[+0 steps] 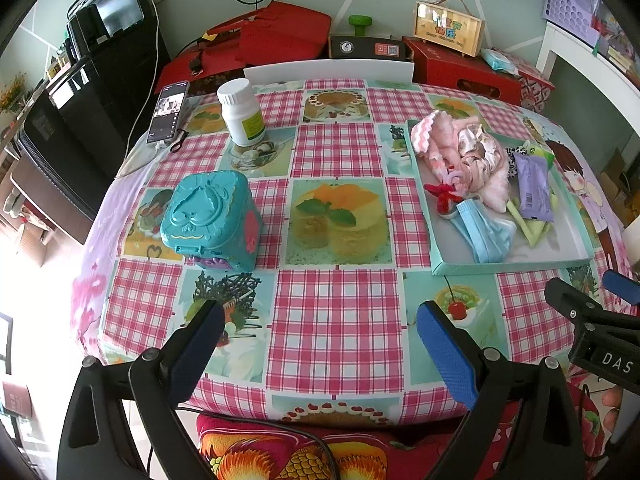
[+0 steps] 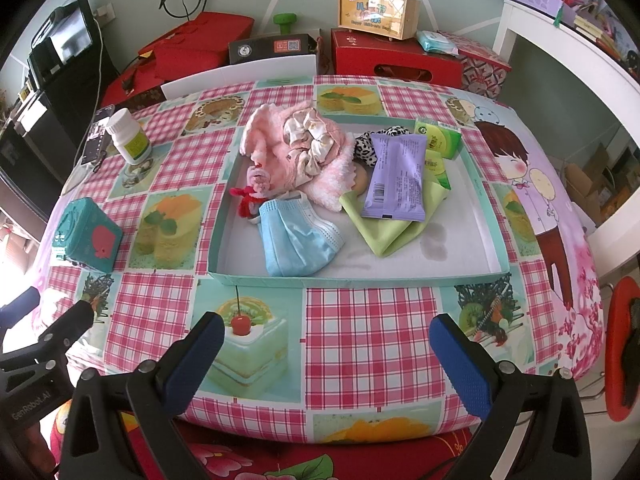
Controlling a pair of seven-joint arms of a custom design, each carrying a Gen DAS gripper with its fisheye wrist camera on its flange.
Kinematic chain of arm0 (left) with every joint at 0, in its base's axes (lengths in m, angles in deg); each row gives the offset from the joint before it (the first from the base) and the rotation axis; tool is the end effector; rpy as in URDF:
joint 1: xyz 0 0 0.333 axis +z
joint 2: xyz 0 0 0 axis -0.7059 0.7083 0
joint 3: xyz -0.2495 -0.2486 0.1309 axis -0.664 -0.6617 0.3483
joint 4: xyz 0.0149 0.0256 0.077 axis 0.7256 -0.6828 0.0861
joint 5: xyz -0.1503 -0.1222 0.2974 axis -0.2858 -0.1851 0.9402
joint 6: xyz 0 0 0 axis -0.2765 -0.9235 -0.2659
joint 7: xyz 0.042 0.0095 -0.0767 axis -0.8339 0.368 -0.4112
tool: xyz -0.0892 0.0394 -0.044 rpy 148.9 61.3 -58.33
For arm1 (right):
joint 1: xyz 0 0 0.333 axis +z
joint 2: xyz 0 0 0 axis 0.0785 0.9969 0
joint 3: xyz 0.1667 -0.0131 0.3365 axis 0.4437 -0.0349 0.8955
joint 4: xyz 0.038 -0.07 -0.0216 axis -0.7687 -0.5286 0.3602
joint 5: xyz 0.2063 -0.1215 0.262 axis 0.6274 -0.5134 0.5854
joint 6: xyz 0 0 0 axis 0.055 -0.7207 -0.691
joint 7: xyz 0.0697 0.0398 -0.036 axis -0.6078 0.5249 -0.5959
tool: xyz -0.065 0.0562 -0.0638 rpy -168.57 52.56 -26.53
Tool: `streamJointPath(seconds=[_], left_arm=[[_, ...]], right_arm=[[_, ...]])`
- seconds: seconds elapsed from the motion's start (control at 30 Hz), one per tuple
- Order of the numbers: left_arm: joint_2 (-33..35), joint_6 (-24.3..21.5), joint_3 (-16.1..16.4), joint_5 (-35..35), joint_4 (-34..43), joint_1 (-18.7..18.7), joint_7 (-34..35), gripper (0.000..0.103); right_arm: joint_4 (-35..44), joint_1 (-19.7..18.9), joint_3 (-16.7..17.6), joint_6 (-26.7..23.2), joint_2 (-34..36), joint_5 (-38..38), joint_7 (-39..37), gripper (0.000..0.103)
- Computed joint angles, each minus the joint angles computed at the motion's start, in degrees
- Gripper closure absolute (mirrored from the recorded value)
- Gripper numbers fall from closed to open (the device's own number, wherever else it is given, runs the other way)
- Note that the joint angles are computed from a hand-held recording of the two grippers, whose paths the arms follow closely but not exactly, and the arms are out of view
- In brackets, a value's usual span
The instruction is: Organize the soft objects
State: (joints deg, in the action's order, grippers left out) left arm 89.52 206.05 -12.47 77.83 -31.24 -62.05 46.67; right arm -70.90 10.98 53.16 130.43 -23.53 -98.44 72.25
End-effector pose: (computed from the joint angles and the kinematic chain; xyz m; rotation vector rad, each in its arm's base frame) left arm 0.6351 -0.2619 0.6178 -1.6168 2.2206 -0.4952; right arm 0.5758 0.0517 0.6087 -1.6117 2.3172 -0.5186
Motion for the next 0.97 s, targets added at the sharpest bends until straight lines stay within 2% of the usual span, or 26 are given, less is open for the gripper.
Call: streamJointPath(seconds=[0.97], left_arm=[[-0.3, 0.44, -0.02, 0.34, -0.35, 0.01, -0.17, 0.006]], right_arm=[[0.22, -0.04, 0.02, -0.37, -0.16, 0.24, -0.07, 0.0]])
